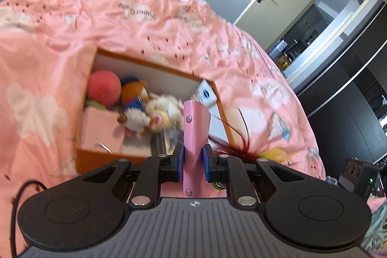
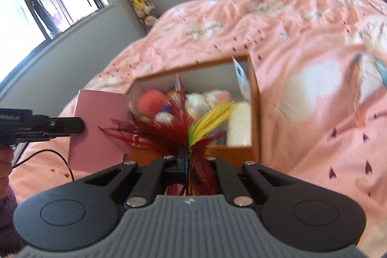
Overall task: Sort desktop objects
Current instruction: 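Carry the red feather toy and pink card over the orange box with both tools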
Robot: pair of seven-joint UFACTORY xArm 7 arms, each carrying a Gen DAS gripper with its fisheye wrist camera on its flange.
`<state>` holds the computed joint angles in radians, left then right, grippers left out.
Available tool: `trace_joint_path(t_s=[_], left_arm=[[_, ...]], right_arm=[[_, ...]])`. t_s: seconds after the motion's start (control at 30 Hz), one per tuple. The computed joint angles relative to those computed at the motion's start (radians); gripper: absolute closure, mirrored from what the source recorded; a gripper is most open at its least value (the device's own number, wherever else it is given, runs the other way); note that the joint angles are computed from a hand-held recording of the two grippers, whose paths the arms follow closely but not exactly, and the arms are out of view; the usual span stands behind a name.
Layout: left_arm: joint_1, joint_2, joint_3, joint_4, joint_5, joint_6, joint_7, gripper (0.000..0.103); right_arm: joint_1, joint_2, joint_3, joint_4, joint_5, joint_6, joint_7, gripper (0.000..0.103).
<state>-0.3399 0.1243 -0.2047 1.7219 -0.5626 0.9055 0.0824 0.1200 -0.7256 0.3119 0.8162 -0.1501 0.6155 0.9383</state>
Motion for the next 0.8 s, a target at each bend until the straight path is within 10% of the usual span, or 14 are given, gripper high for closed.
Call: trace_joint_path(t_s=[0.8], left_arm=[[-0.022, 0.435, 0.010, 0.593, 0.240, 0.208, -0.174, 0.085]], right_arm=[[-0.135, 0.243, -0.015, 0.212, -0.149, -0.107, 0.001, 0.101]])
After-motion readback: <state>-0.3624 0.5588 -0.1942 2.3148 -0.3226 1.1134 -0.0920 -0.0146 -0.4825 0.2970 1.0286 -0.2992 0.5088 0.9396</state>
